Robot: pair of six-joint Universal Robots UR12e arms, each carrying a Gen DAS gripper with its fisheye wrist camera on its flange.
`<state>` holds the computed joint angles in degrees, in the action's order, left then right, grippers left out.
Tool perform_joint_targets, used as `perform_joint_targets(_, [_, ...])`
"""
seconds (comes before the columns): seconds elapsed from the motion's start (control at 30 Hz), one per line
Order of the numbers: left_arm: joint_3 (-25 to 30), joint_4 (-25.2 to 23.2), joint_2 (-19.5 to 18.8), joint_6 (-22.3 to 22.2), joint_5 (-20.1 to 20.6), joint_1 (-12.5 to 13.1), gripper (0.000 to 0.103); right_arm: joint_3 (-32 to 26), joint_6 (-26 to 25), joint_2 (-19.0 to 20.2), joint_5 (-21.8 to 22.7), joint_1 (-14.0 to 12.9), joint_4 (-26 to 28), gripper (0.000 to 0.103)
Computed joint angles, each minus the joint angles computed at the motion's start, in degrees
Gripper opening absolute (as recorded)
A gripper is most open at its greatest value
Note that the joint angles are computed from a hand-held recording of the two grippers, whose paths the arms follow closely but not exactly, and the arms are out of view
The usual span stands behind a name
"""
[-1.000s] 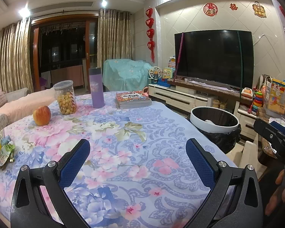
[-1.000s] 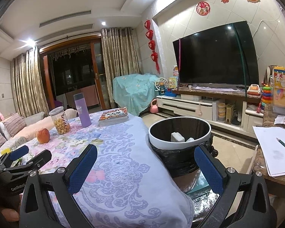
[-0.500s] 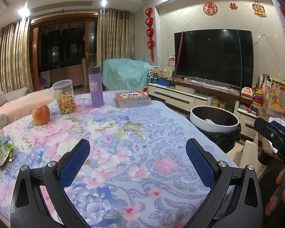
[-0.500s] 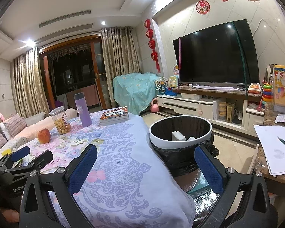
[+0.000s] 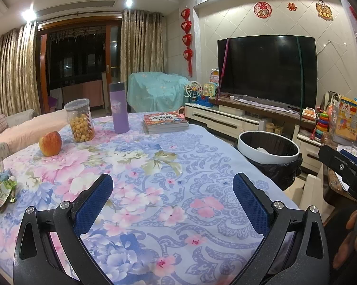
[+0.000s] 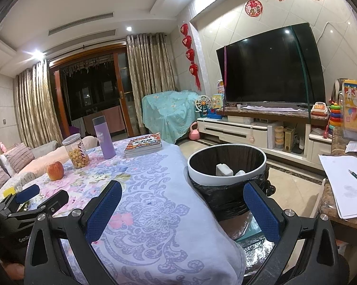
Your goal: Collect trash
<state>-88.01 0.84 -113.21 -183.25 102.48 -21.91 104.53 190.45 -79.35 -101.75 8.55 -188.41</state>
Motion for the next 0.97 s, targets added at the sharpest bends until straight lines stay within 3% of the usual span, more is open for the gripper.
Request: perform_joint_targets(0.97, [0.7,-2.2,-0.5,0.0,-2.9,1.1,0.103,-1.1,1.7,0.7,-0.8,1.6,2.4,0.103])
